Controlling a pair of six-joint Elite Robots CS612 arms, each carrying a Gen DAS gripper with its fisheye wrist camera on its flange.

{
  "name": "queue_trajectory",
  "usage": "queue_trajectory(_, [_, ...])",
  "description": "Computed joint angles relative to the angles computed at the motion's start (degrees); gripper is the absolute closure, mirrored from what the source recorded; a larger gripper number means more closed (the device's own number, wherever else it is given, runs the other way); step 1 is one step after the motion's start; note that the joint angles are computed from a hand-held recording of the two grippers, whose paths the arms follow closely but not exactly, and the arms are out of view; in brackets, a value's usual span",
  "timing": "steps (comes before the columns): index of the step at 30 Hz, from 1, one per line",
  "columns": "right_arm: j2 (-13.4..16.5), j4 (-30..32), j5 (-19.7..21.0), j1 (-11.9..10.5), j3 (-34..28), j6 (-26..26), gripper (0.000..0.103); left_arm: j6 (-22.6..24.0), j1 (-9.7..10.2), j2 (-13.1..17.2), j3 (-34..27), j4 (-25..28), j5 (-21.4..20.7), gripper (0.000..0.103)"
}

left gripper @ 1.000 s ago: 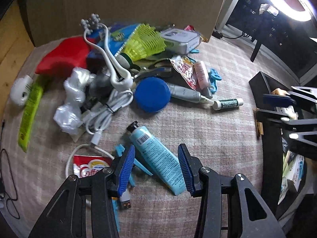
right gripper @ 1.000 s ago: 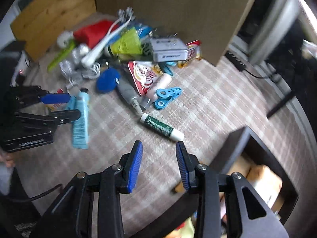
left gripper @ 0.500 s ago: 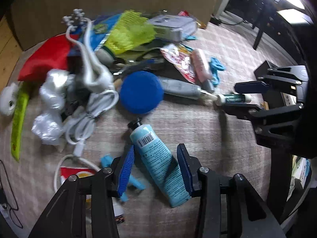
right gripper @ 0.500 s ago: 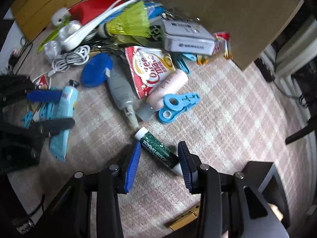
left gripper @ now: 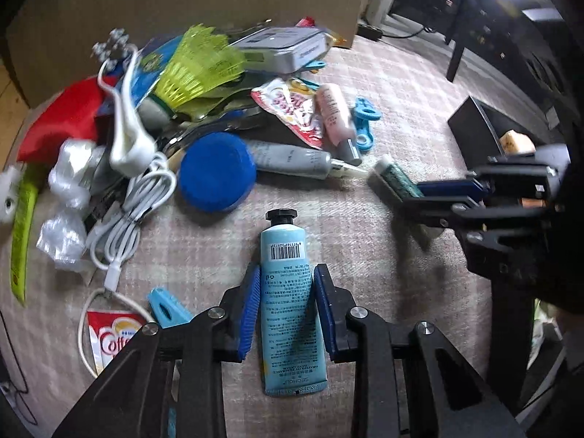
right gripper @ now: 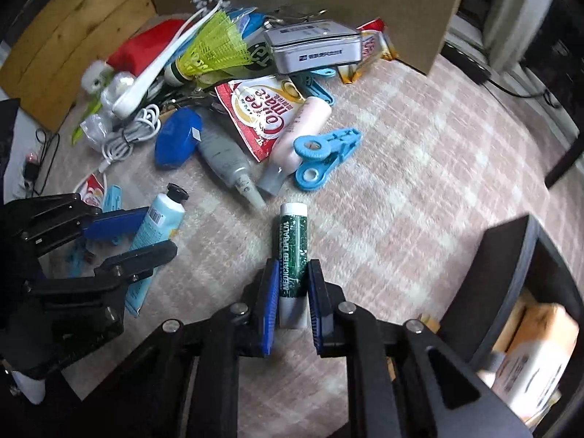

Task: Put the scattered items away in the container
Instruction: 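Carry the lip balm with the right tool while the left carries the tube, release into tray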

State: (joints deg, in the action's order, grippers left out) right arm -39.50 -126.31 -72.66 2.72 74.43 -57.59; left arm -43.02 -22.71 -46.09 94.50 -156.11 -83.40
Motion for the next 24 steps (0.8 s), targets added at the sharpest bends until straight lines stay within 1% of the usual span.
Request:
queue_trajectory(3, [-1.11, 1.65, 3.5, -1.04, 0.4, 2.52, 0.088, -1.08, 0.2, -1.1, 1.39, -1.4, -0.37, 0.076])
queue_trajectory(6, [-2.63, 2.12, 6.81, -2.21, 1.13, 4.35, 0.088, -1.03, -0.05, -2.41, 2.67, -2.5, 0.38, 0.076])
queue_trajectory(9, [-3.13, 3.03, 9.09, -3.55, 0.46, 6.21, 0.088, -0.07, -0.34, -3.2, 2.7, -3.2, 0.94, 0.076])
queue_trajectory(11, [-3.74, 1.91, 10.54, -4.78, 1.56, 7.43, 0.088, 1.06, -0.73, -3.34, 2.05, -3.93, 0.98, 0.076])
queue_trajectory(12, [-3.98, 0.72, 10.83, -4.89, 2.07, 8.5, 0.088, 1.53, -0.98, -3.67, 2.1, -4.31, 1.07, 0.076])
queue_trajectory(16, [-4.67, -2.89, 11.28, -7.11, 2.73, 13.01, 0.088, 4.28, -2.03, -3.42, -0.13, -5.14, 0.78, 0.076])
queue_trajectory(18, [-4.83, -5.38, 10.69, -8.06, 3.1, 15.49, 0.088, 5.27, -2.62, -2.7, -1.91, -5.05, 0.56, 0.075])
queue_trajectory(24, [-4.95, -10.88, 8.87, -11.94, 3.24, 22.3, 0.088, 9.48, -4.38, 0.44, -8.95, -3.63, -1.27, 0.075])
